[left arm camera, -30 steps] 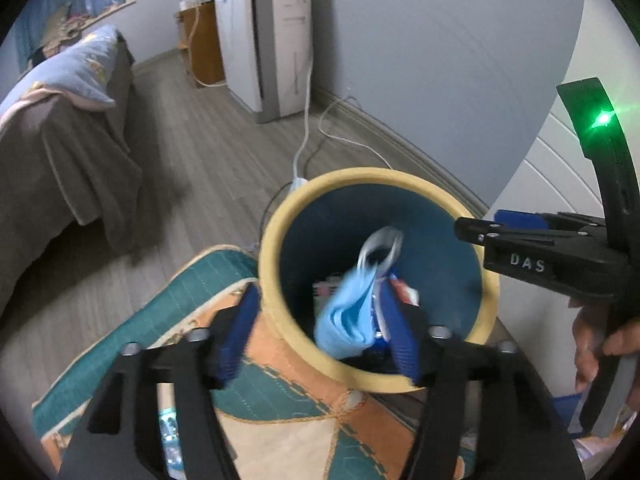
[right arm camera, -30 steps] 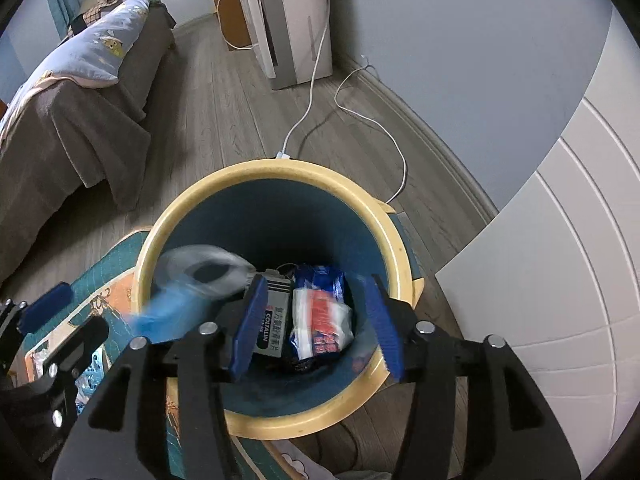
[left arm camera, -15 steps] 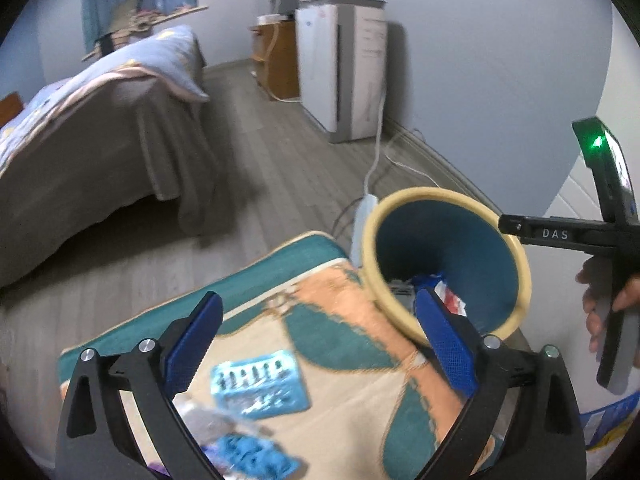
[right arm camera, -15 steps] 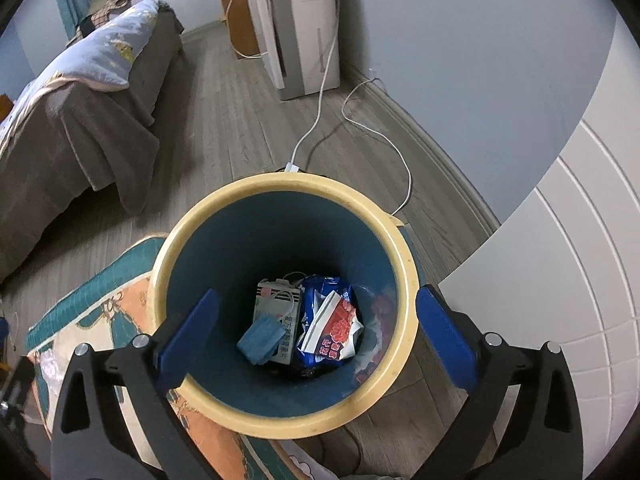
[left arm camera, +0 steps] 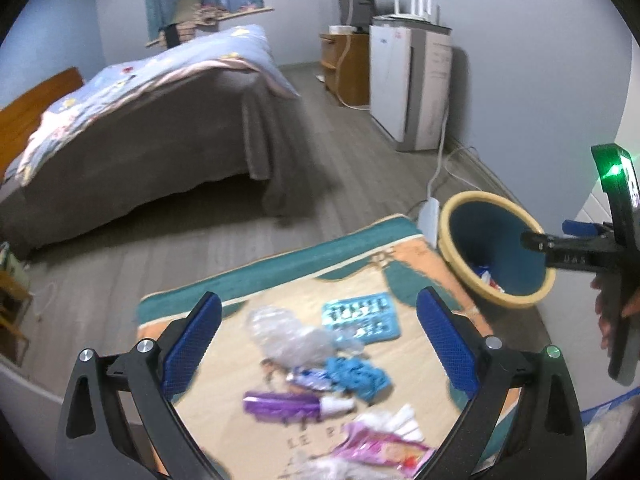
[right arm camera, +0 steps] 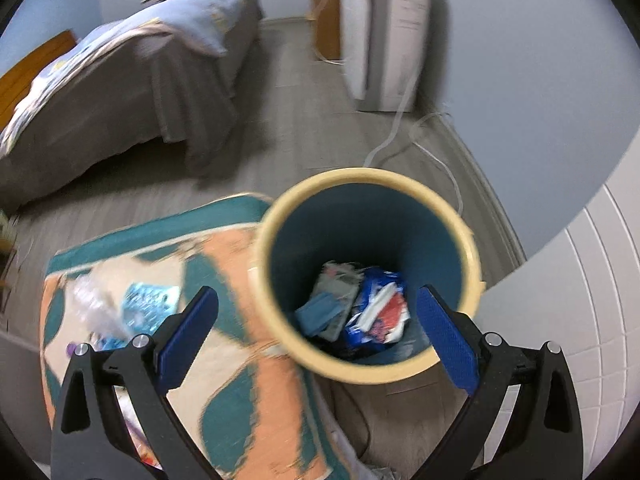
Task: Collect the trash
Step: 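Move both tools back toward the mattress, then grasp the pink candy wrapper with the right tool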
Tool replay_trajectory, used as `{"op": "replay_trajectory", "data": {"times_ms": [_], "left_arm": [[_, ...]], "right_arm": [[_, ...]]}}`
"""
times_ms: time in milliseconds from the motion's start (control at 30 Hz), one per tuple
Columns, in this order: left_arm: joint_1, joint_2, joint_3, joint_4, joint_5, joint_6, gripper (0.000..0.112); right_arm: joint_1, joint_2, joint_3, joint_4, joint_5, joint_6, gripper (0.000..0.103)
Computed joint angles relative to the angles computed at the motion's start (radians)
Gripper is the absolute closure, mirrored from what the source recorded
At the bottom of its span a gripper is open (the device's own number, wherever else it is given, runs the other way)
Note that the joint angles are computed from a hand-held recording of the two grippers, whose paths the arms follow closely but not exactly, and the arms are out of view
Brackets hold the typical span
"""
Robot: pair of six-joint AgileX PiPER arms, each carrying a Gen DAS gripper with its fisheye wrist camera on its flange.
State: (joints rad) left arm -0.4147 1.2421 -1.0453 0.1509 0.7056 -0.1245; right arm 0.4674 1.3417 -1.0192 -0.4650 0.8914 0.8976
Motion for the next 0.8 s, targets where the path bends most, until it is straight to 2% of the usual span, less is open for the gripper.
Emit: {"op": "replay_trajectory", "data": {"times_ms": [200, 333, 467, 567, 633, 700, 800], "left_arm": [[0.109, -0.106, 0.04, -0.086, 0.044, 0.101, 0.015], [0.199, -0.182, 0.09, -0.162, 0.062, 0.201, 0.015], [0.309, -0.239, 0.182, -0.263, 0.042, 0.298, 0.015], [0.387, -0.251, 0.259, -0.311, 0.009, 0.377, 0.015], [0.413, -0.225, 0.269, -0.29, 0.012, 0.364, 0.015], [0.481, -0.211, 0.276, -0.373, 0.017, 0.457, 0.015], [0.528, -0.185, 0.278, -0.379, 0.004, 0.481, 0.015]], "right_arm": [[0.245, 0.007, -0.039, -0.135, 0.072, 0.168, 0.006], [0.362, 0.056, -0.07, -0.149, 0.09, 0.226, 0.006], [0.448, 0.123, -0.097, -0.145, 0.087, 0.241, 0.006], [0.5, 0.179, -0.113, -0.122, 0.07, 0.253, 0.006], [0.523, 0.224, -0.124, -0.105, 0.072, 0.246, 0.006], [0.536, 0.26, -0.135, -0.078, 0.061, 0.239, 0.006], [0.552, 0.304, -0.139, -0.042, 0.032, 0.227, 0.006]]}}
